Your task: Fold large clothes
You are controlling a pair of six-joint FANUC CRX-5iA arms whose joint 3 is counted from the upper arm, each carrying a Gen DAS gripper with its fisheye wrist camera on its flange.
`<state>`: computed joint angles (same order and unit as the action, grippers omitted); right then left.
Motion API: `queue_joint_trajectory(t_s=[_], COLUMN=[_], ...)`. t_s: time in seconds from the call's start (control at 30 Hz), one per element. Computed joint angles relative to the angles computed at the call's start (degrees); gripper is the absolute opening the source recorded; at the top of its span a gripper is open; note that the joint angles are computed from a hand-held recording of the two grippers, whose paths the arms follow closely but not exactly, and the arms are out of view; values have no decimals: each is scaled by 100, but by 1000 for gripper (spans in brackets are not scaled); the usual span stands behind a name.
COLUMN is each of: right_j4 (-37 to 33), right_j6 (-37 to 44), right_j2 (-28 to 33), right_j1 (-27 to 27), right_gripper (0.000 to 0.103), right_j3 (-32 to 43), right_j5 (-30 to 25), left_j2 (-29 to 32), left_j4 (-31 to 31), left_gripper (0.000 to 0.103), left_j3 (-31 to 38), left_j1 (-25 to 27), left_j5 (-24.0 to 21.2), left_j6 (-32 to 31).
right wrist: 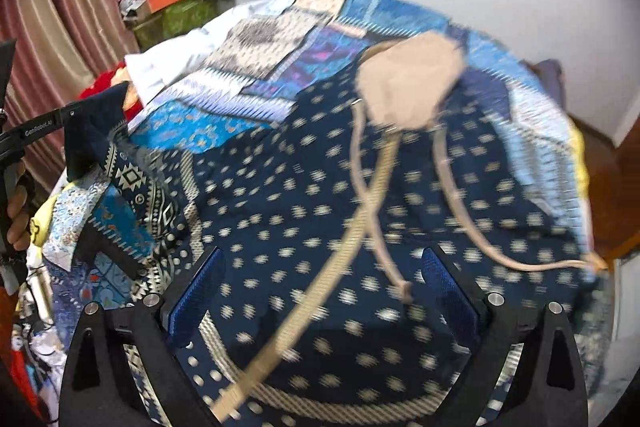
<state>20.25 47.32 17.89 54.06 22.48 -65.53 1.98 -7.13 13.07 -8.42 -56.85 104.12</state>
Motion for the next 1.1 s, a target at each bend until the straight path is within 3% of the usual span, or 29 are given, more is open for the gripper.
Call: queue_joint_trajectory(t_s=[0.2, 0.43, 0.53, 0.57, 0.63, 0.73, 0.8, 1.0, 1.1], right_j4=[786, 1496, 1641, 1669, 1759, 1728, 1571, 806, 345], right_j6=[-491, -743, -740, -726, -718, -680, -616, -258, -92], right_j2=[-579, -1036, -1092, -1092, -1070, -984, -883, -351, -74], right_j1=[213, 490, 568, 587, 629, 619, 581, 390, 262], right_gripper=[98, 99, 100, 101, 102, 103, 103, 103, 103], right_j3=[-685, -1338, -1452, -1470, -1509, -1473, -1367, -723, -347], right_j5=[-46, -114, -165, -163, -163, -117, -74, -106, -182], left_j2=[488, 756, 697, 611, 291, -323, -673, -900, -829], left_j4=[237, 341, 524, 586, 718, 669, 611, 1085, 1986], left_gripper=[9, 10, 20, 24, 50, 77, 84, 84, 84], left_j3=[205, -168, -370, -463, -780, -1200, -1382, -1692, -2110], left_j1=[-581, -775, -677, -612, -439, -155, 117, 1235, 1865], left_j5=[-314, -666, -878, -890, -717, -343, -195, -172, -27], left_j6=[-203, -206, -280, -296, -326, -251, -207, -242, -537])
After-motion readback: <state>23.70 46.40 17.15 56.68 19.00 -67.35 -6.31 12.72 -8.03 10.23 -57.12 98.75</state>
